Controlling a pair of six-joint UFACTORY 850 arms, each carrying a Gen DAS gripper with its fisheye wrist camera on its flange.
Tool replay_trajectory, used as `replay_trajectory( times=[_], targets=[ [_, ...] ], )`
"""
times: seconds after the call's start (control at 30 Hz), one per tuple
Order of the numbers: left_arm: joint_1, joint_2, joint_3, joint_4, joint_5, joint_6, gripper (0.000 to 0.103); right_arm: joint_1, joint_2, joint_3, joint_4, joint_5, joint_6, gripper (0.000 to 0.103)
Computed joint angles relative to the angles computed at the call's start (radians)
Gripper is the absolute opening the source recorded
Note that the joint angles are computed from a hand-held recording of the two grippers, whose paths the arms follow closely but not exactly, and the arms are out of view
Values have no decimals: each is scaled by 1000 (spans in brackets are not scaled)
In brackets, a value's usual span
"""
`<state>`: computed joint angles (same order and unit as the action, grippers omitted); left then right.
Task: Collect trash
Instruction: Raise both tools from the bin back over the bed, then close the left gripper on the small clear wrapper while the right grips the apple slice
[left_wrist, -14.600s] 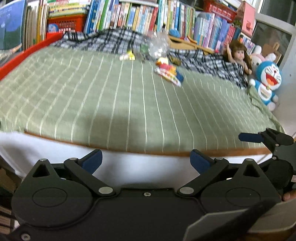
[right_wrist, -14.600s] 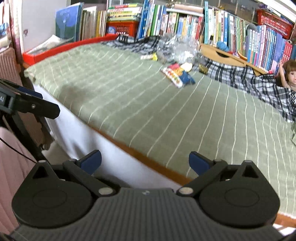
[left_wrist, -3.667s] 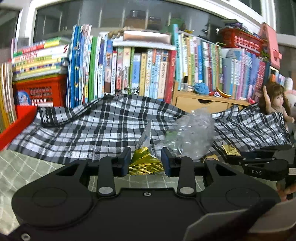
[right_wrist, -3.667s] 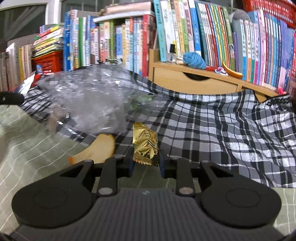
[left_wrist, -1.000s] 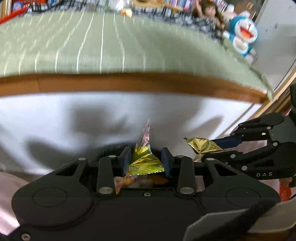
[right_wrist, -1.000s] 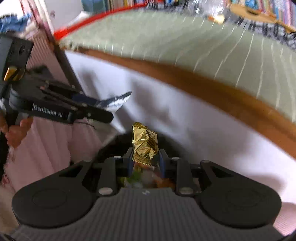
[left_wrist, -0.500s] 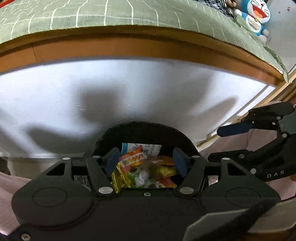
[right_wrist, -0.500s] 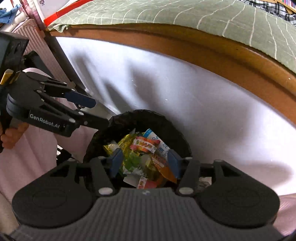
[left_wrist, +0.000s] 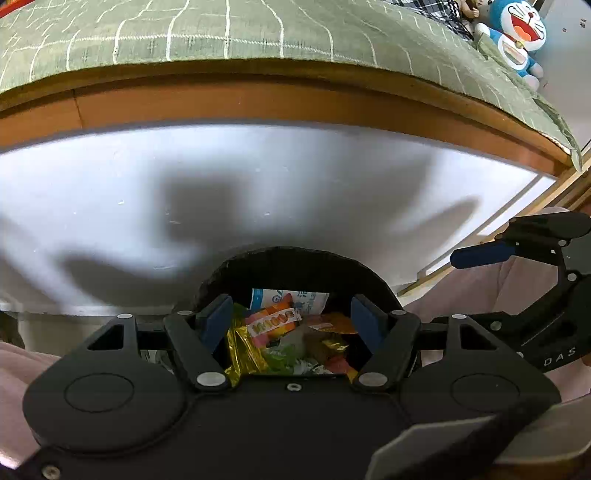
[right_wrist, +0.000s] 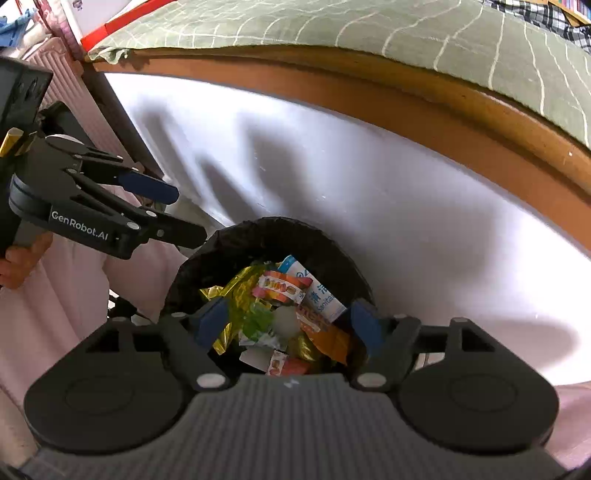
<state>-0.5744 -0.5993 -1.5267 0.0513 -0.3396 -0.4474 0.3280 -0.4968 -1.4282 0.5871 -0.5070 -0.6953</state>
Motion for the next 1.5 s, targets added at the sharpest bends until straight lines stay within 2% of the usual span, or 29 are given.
replay_trajectory(
  times=[0.17,0.3,0.4,0.53,0.63,0.83,0.93,1.07,1.27,1.37,1.5],
  targets=[
    [-4,9,-8,60,-8,-37,69,-6,8,-4,45,-8,-41,86],
    [-6,44,3,115,17,-75,69,-7,36,1,50,36,-66,88],
    [-9,79,15,219,45,-168,73,-18,66,6,115,78,-123,92],
    [-6,110,12,336,70,-257,75,-35,89,-5,228,98,-214,103],
    [-3,109,-23,398,50,-288,75,-39,101,-8,272,140,-259,103],
    [9,88,-108,431,44,-297,76,-45,98,-43,371,206,-350,103],
    [17,64,-159,473,43,-332,78,-47,83,-71,439,249,-400,103],
    [31,12,-258,485,9,-318,78,-66,35,-135,535,250,-438,103],
    [66,-79,-415,437,0,-255,81,-85,-48,-260,428,244,-293,103],
    [83,-148,-525,396,-35,-214,82,-86,-86,-324,319,262,-191,103],
    [106,-241,-679,317,-82,-128,83,-95,-134,-400,298,248,-173,103]
  ],
)
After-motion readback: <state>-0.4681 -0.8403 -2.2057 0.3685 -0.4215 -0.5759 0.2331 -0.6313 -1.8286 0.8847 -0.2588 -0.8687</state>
